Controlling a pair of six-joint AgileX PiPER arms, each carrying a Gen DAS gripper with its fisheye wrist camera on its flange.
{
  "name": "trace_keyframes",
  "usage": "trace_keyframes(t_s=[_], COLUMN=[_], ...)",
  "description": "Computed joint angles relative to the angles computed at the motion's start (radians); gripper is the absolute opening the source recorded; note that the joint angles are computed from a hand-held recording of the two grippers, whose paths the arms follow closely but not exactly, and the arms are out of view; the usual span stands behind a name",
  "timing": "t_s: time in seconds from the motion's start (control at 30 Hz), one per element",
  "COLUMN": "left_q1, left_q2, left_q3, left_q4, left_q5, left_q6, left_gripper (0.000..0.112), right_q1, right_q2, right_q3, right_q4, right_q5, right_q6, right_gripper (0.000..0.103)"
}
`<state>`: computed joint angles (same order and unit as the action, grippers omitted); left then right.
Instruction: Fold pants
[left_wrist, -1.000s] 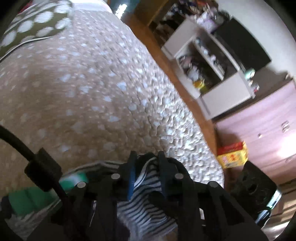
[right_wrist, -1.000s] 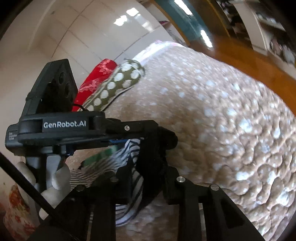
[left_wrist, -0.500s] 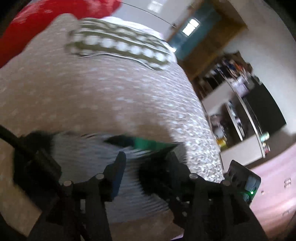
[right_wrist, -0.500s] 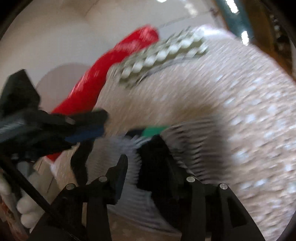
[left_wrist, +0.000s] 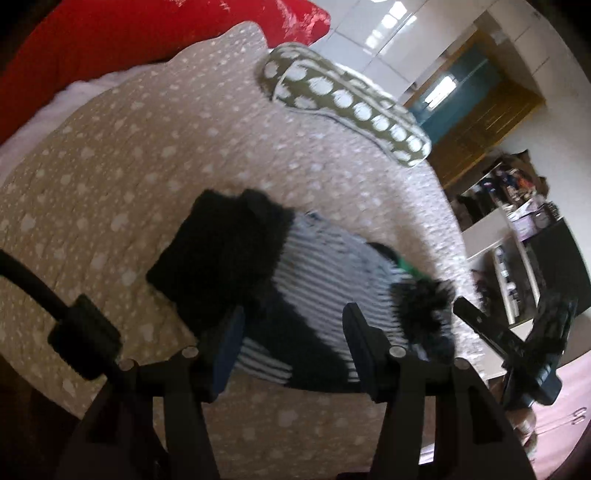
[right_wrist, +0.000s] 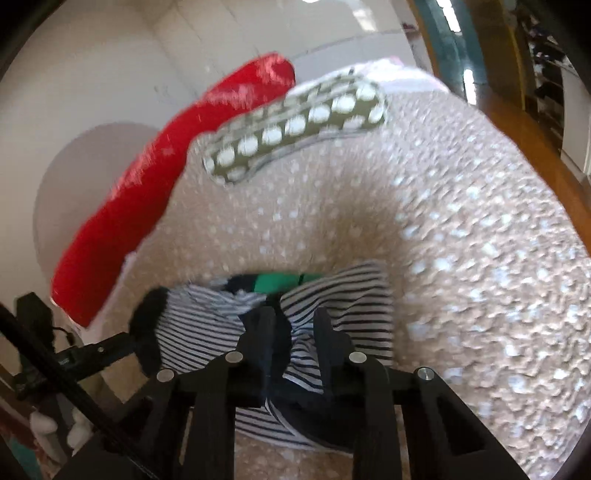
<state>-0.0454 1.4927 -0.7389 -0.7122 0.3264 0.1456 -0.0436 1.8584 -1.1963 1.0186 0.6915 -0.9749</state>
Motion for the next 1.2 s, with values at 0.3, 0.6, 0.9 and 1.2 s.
trace_keyframes(t_s=[0.3,0.6,0.9,1.2], left_q1=[0.082,0.402,0.612,0.707], left_q2=[0.048,-0.09,-0.177,-0.167], left_q3=[0.024,0.189,0.277,0.293], left_q4=[-0.153,-0.398,-0.366,-0.409], left_q5=[0.064,0.118,0.141,0.193], left_q6=[0.155,0.449,0.518,0.603], left_gripper=[0.047,0.047,0.047,0.048], right_q1=[0.083,0.159,0.493,0.739], right_q2=[0.105,-0.065,0.117,0.354], right_q3=[-0.062,-0.025,-0.313,-0.606], right_q4=[-0.197,-0.198,-0.481,-0.988], right_q5=[-0.087,-0.009,0.064,0.109], right_q6=[0.201,0.212,0.572,1.072], right_gripper=[0.025,0.059,0.075,0.086])
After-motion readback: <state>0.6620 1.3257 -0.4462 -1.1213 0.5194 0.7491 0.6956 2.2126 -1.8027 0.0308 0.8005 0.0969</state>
